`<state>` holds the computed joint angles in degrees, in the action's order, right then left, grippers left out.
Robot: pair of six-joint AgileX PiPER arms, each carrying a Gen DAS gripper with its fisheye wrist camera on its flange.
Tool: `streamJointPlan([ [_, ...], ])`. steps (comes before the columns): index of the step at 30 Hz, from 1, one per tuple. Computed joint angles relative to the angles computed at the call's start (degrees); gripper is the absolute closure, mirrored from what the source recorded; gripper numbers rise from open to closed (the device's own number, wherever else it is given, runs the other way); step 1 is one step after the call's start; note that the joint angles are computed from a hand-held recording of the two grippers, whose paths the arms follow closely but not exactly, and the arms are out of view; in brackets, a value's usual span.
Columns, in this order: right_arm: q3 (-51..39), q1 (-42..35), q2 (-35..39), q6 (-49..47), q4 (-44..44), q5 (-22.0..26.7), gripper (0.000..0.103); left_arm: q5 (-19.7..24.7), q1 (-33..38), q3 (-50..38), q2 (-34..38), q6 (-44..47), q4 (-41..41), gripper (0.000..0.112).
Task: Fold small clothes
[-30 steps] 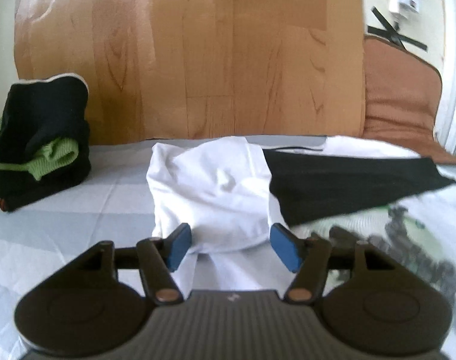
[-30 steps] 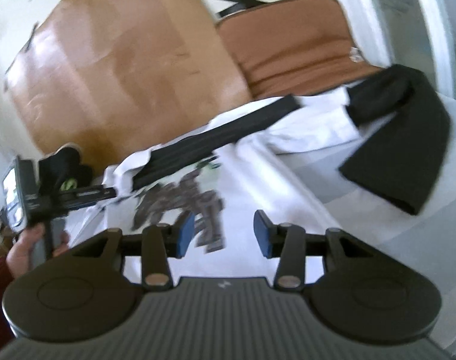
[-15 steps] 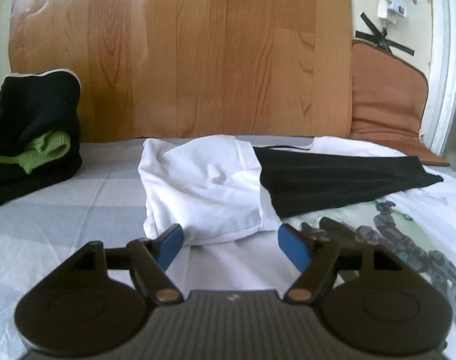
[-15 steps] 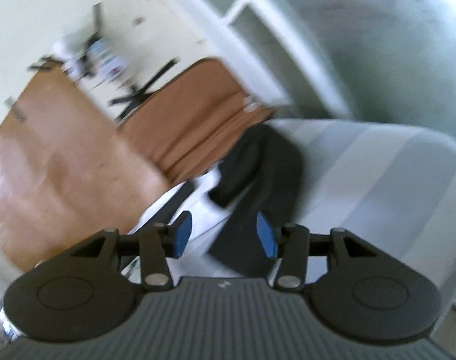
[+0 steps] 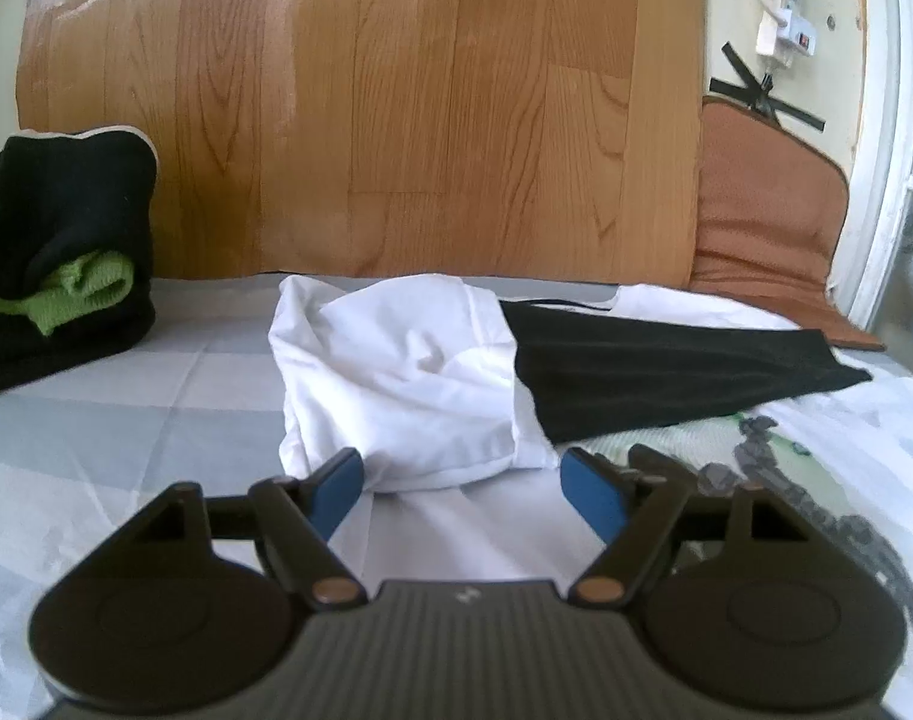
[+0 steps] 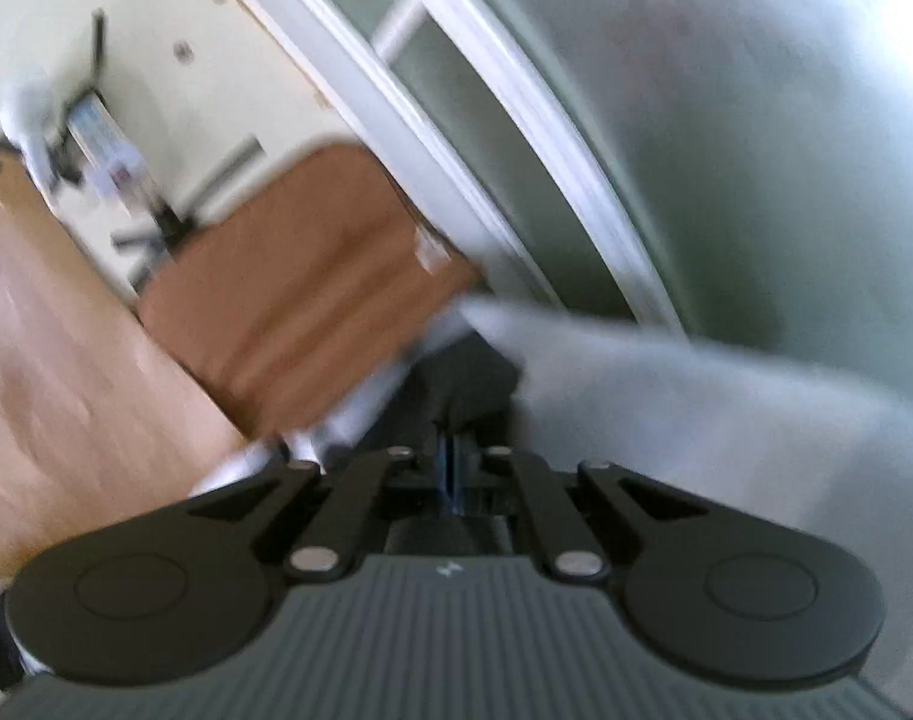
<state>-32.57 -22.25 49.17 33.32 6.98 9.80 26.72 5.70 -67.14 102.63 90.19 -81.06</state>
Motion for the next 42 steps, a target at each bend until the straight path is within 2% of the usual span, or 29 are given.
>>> streamJointPlan([
  [2, -4.7, -0.3, 0.8, -10.8, 11.5, 1.1, 0.098, 2.3, 1.0, -0.6, 0.4, -0.6, 0.4, 0.037],
  [5, -13.6, 0.5, 4.4, -26.6, 28.6, 5.3, 0.098, 6.7, 2.7, -1.8, 1.2, -2.7, 1.6, 0.033],
  [7, -19.8, 3.9, 8.3, -32.2, 35.0, 6.7, 0.098, 11.7, 4.9, -3.0, 2.2, -3.8, 1.0, 0.031],
  [9, -27.2, 9.4, 13.7, -30.3, 32.5, 7.0, 0.098, 19.0, 8.4, -5.5, 4.3, -6.4, 0.3, 0.029],
  [12, -42.4, 21.6, 24.7, -17.3, 17.1, 8.7, 0.098, 28.0, 13.7, -9.7, 7.4, -10.8, -2.1, 0.028],
  [15, -59.1, 32.7, 37.6, -7.9, 3.5, 13.9, 0.098, 29.4, 18.2, -9.1, 7.1, -8.4, -8.6, 0.025],
  [19, -79.6, 43.2, 56.6, -9.2, 5.9, 20.6, 0.098, 30.8, 23.0, -11.9, 9.5, -10.3, -10.9, 0.024],
  [22, -91.5, 47.2, 70.1, -10.6, 11.8, 26.7, 0.082, 31.9, 25.0, -15.9, 12.7, -16.5, -9.5, 0.024],
  [23, -92.0, 47.9, 72.5, -9.9, 13.3, 27.9, 0.068, 32.2, 25.1, -17.3, 13.7, -18.8, -8.9, 0.024],
  [25, -86.2, 48.0, 72.2, -12.2, 18.4, 26.6, 0.067, 32.5, 25.1, -19.3, 14.8, -21.9, -6.9, 0.024],
  [27, -74.7, 47.4, 66.8, -18.1, 23.8, 21.9, 0.067, 32.3, 24.3, -20.5, 15.0, -23.5, -5.1, 0.024],
  [29, -63.6, 47.2, 59.2, -17.9, 20.5, 15.1, 0.067, 32.0, 23.5, -20.3, 14.6, -23.1, -4.0, 0.024],
  [32, -51.6, 44.6, 49.1, -6.3, 3.9, 8.5, 0.067, 30.9, 22.7, -20.6, 14.5, -23.5, -2.4, 0.021],
  [34, -46.7, 42.1, 44.2, 2.4, -7.5, 7.7, 0.067, 30.8, 22.7, -20.6, 14.7, -24.5, -1.5, 0.02],
  [38, -39.1, 37.4, 41.0, 23.9, -29.4, 9.1, 0.067, 27.8, 21.8, -21.9, 15.4, -28.3, 1.3, 0.02],
  [40, -38.1, 36.8, 44.9, 32.5, -36.2, 14.2, 0.069, 25.4, 21.6, -21.9, 15.2, -29.5, 2.4, 0.02],
  [41, -36.9, 37.0, 45.3, 36.4, -41.2, 14.8, 0.087, 24.2, 21.3, -22.0, 15.3, -30.3, 3.0, 0.02],
  [42, -35.8, 37.2, 45.0, 40.4, -44.9, 15.0, 0.088, 23.2, 21.2, -22.2, 15.3, -31.3, 3.6, 0.02],
])
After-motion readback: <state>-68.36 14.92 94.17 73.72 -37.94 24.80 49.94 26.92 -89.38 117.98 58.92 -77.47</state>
